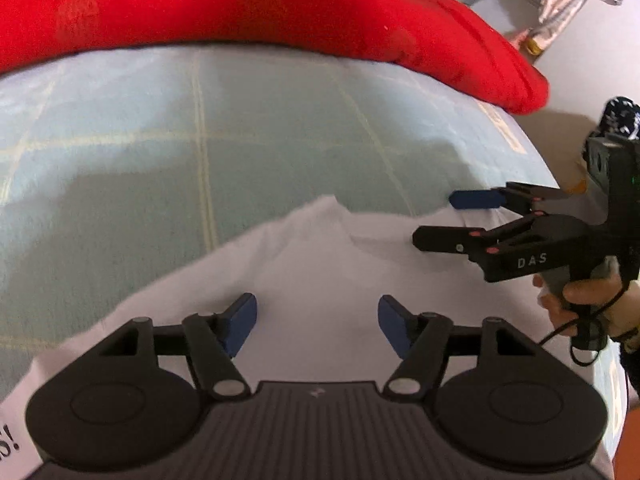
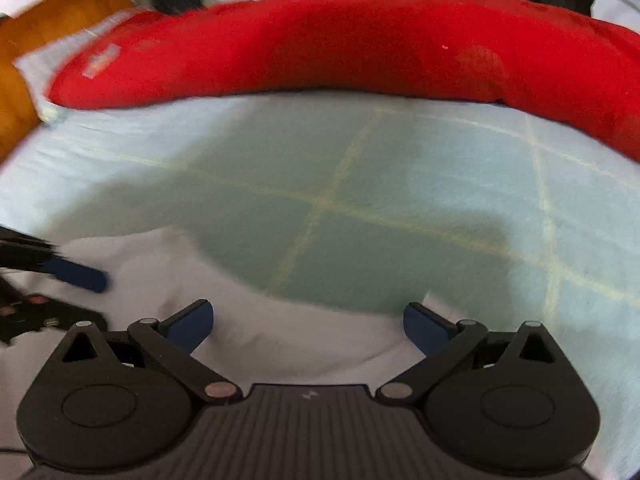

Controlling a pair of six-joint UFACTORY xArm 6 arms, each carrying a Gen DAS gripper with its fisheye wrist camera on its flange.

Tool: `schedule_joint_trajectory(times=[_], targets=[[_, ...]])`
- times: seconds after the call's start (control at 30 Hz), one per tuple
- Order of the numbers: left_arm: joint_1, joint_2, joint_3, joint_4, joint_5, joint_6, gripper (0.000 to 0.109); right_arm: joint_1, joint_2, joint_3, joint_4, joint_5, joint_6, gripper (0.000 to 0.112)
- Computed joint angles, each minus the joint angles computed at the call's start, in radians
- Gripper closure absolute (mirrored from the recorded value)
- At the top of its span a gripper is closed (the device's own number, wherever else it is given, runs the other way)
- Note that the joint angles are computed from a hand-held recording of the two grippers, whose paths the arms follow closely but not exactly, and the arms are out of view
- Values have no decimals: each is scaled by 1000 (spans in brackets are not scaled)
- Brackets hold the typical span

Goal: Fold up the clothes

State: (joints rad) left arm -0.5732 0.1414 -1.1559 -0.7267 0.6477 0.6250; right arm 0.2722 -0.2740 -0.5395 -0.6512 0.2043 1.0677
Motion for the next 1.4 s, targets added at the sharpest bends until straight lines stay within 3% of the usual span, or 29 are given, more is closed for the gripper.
schedule_joint_trajectory(times=[0.1,0.27,0.43,0.57,0.9,1.0,1.07,1.17,1.27,1.33,1.4], targets=[[-9,-43,35,3,-15,-11,42,24,-88,26,68,44,-42,10],[-12,-191,162,82,-4,-33,42,97,-345,132,155,190,-63,9],[-37,-328,270,153,45,-106,41,216,-595,228,301,374,-71,9],[-89,-358,331,229,27,-216,40,325,-715,303,349,472,-19,9],[-165,-345,387,397,-92,-445,26,315,-768,436,242,398,156,9],[-154,-360,397,340,-95,-396,27,338,-728,427,156,395,207,9],[-142,-379,397,321,-89,-376,30,373,-673,381,124,449,200,9],[-123,-416,415,281,-151,-272,30,405,-679,336,91,534,217,9],[-74,-377,368,208,-120,-151,30,404,-709,305,-16,608,311,9],[-47,-332,334,190,-96,-119,30,331,-714,314,-42,581,342,9],[-42,-296,323,175,-115,-102,30,206,-693,343,11,484,319,9]])
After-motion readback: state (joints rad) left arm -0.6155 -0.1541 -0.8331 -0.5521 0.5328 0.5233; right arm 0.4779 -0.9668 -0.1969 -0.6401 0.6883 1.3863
